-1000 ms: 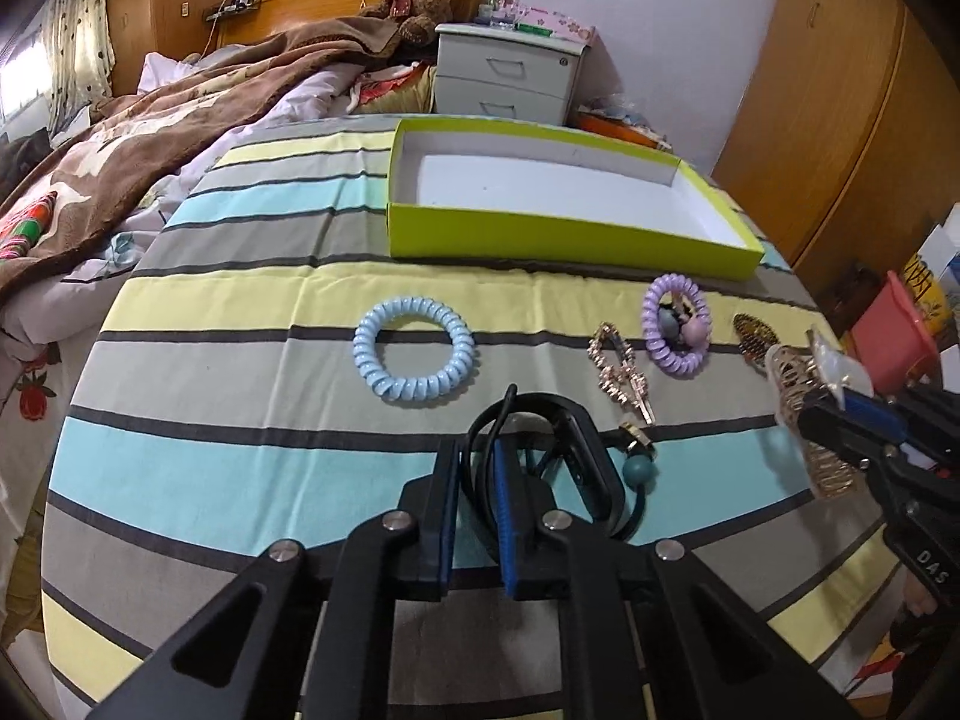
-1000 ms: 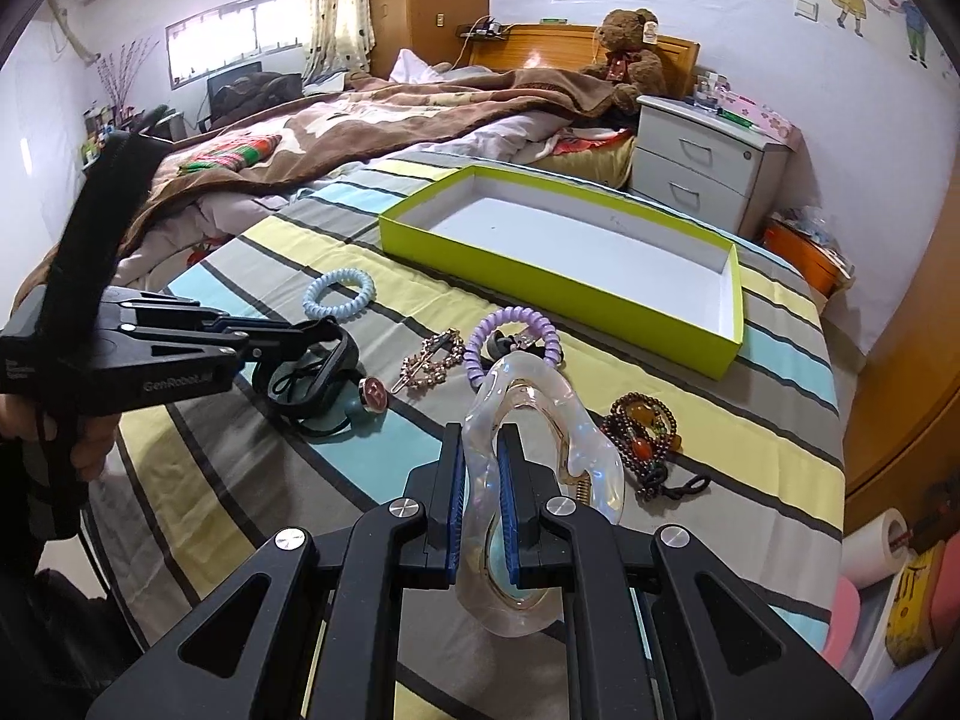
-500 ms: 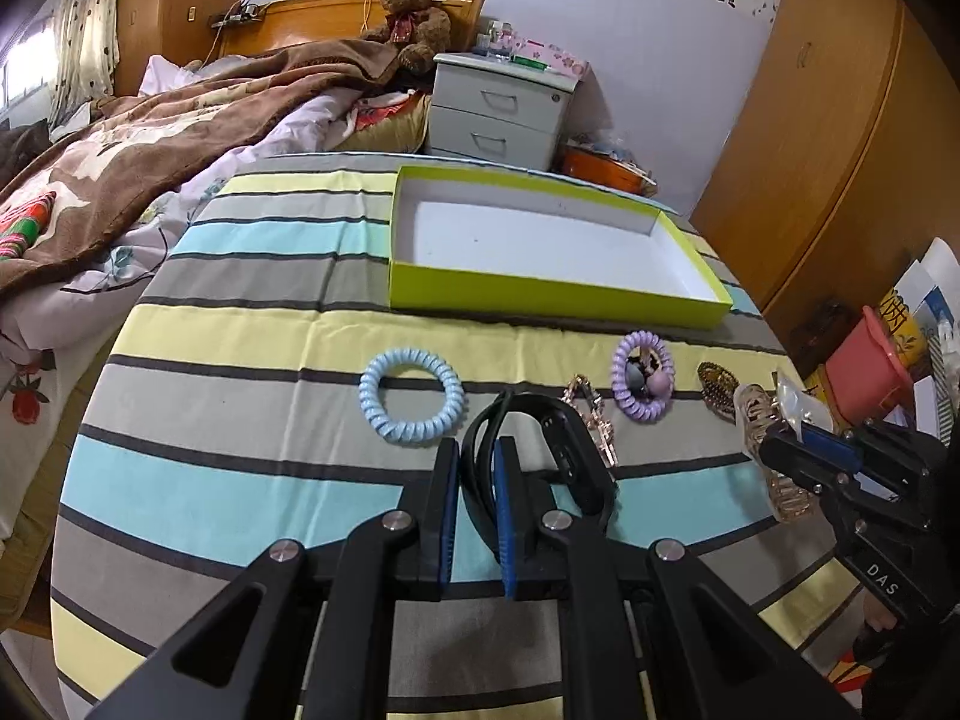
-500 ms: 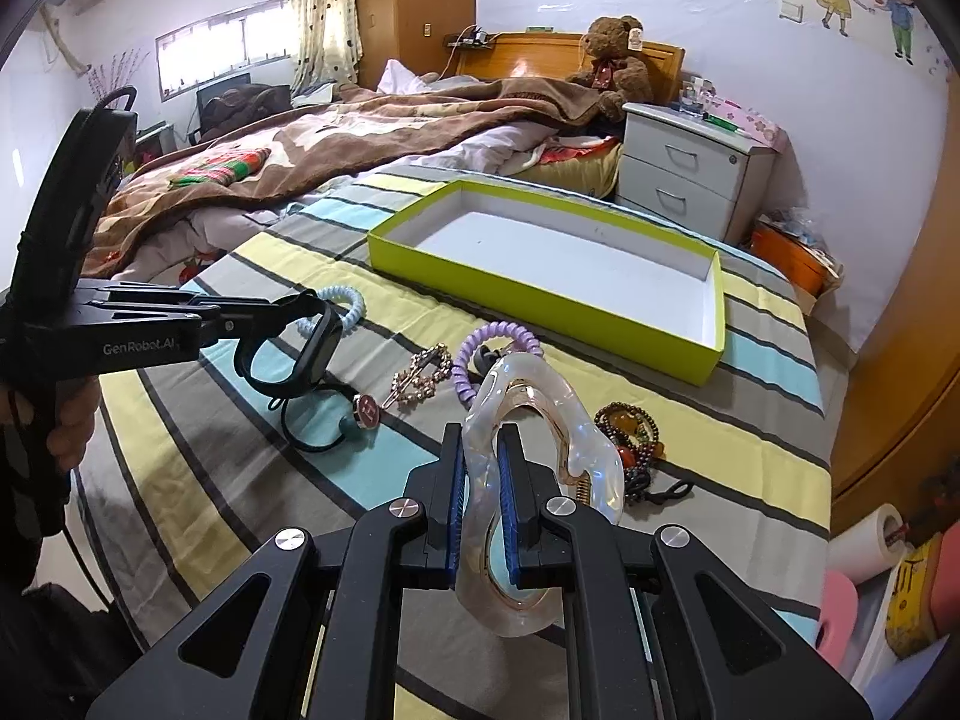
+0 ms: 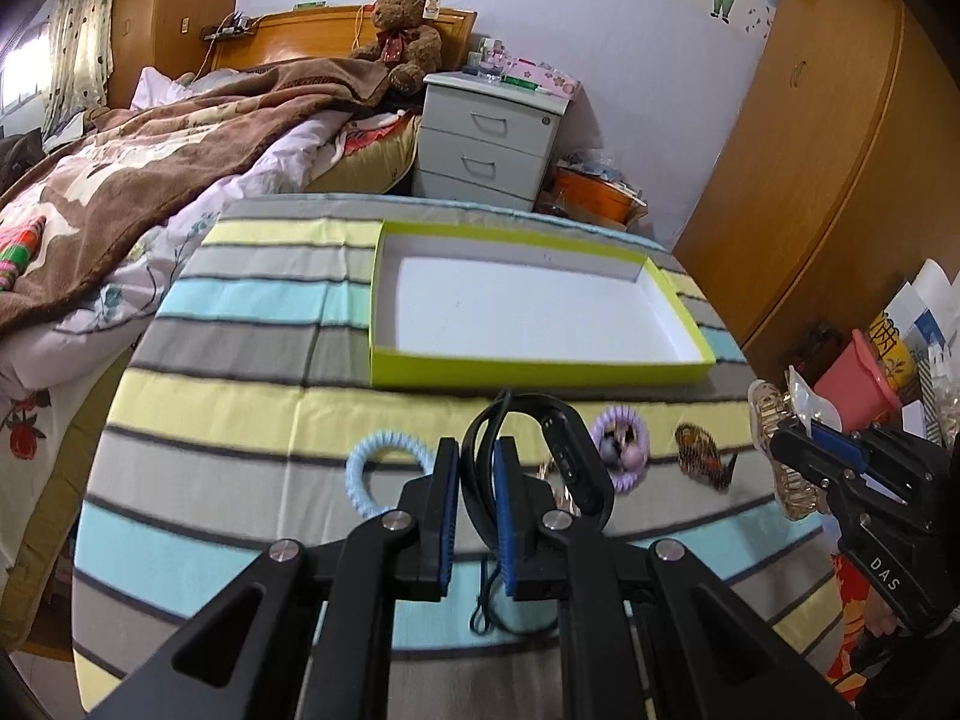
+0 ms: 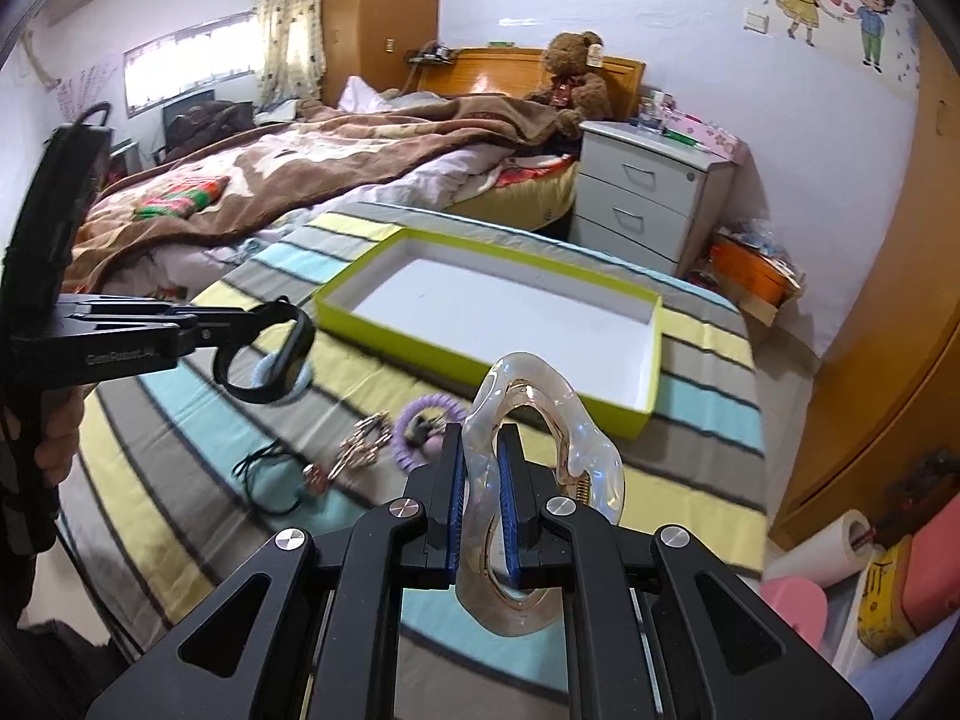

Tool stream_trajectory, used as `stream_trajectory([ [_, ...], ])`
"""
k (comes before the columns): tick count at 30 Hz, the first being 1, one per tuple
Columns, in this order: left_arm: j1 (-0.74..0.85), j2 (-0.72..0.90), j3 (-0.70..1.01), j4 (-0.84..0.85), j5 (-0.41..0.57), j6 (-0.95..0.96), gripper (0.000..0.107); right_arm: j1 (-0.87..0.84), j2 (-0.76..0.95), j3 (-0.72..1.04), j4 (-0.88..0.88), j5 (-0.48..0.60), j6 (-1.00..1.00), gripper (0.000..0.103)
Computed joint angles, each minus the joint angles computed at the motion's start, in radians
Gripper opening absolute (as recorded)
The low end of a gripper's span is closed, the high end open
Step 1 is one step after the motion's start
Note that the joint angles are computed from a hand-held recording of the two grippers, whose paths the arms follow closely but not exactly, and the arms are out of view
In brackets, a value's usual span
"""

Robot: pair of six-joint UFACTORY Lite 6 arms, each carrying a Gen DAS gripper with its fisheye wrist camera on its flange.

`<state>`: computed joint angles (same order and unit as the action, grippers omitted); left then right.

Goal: Organize jewelry
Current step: 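Carry the black band in the left gripper and claw clip in the right gripper over the green tray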

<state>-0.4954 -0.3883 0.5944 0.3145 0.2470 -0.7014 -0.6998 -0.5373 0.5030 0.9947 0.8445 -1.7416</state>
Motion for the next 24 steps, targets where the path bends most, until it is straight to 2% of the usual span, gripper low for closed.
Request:
stream_trajectory([
  [6,0.067,0.115,0.125,-0.193,-0.017,0.243,0.012,0.128,0.135,0.13,-0.01,-0.133,0.099,0.011],
  [13,0.124,0.309,0.307,-0.33,-0.027,0.426,0.012,0.271,0.366,0.33,-0.067,-0.277,0.258,0.011],
  [16,0.159,0.413,0.401,-0.5,-0.024,0.604,0.012,0.315,0.472,0.422,-0.109,-0.309,0.332,0.011],
  [24,0.214,0.673,0.632,-0.683,0.0,0.789,0.012,0.415,0.757,0.659,-0.256,-0.393,0.536,0.011],
])
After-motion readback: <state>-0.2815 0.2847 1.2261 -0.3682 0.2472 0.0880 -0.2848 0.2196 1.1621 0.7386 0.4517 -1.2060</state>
